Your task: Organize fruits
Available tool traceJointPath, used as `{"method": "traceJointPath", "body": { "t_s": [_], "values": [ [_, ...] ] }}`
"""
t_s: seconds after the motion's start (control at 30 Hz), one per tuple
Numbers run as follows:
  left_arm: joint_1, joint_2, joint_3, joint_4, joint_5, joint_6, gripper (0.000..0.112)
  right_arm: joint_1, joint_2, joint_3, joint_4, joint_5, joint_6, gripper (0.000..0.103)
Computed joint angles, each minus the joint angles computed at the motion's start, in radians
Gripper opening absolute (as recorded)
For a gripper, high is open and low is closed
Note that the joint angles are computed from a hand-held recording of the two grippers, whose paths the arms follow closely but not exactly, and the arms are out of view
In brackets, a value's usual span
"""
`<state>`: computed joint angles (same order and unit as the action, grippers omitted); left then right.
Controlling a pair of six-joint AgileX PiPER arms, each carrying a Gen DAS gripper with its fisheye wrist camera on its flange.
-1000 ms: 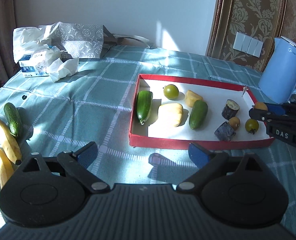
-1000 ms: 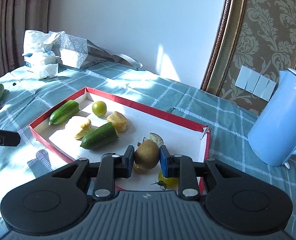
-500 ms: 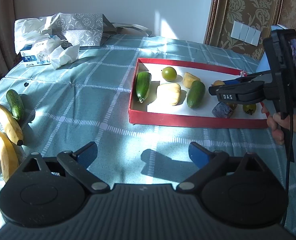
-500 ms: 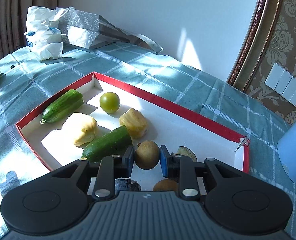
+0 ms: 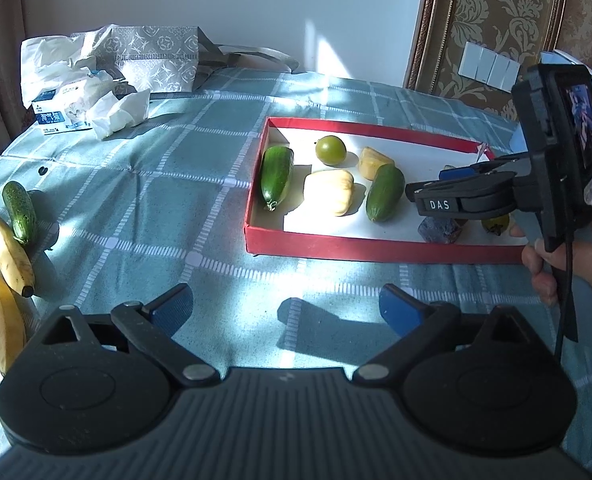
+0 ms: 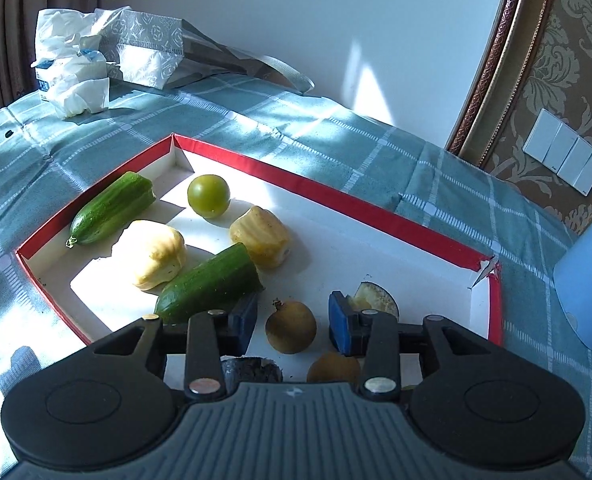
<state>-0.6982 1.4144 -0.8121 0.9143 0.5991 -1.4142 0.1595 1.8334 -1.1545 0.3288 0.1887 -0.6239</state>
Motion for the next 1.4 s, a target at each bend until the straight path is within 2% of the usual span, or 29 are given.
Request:
{"method": "traceJointPath", "body": {
  "t_s": [0.07,0.2,0.33,0.43,0.53,0.83,1.13,1.3,1.4],
  "values": [
    [-0.002,0.002,-0.004,-0.003,0.003,0.012,0.100,0.001,-0.015,0.013,0.007,-0.012,-0.004,0.050],
    [0.021,-0.007,-0.003,-0.062,-0.021,0.069,0.100,-0.018,-0.100,0.084,0.239,-0.025,-0.201,0.051],
    [0.051,-0.018,-0.003,-0.124,-0.067,0.128,0.100,-0.050,-0.231,0.203,0.503,0.004,-0.443,0.054],
    [0.051,-0.008,-0.023,-0.161,-0.064,0.165,0.100,-0.074,-0.345,0.312,0.555,0.002,-0.463,0.059],
    [0.033,-0.003,-0.034,-0.167,-0.050,0.182,0.100,-0.116,-0.427,0.385,0.510,0.047,-0.390,0.063],
    [0.013,0.008,-0.063,-0.258,-0.022,0.299,0.100,-0.142,-0.563,0.525,0.240,0.032,-0.051,0.063],
    [-0.004,-0.019,-0.053,-0.262,-0.020,0.321,0.103,-0.130,-0.648,0.558,0.107,0.055,0.128,0.063],
    [-0.007,-0.031,-0.051,-0.267,-0.019,0.332,0.103,-0.091,-0.686,0.567,-0.040,0.044,0.293,0.063],
    [-0.008,-0.036,-0.047,-0.263,-0.017,0.330,0.103,-0.093,-0.691,0.566,-0.063,0.052,0.324,0.063]
  ]
}}
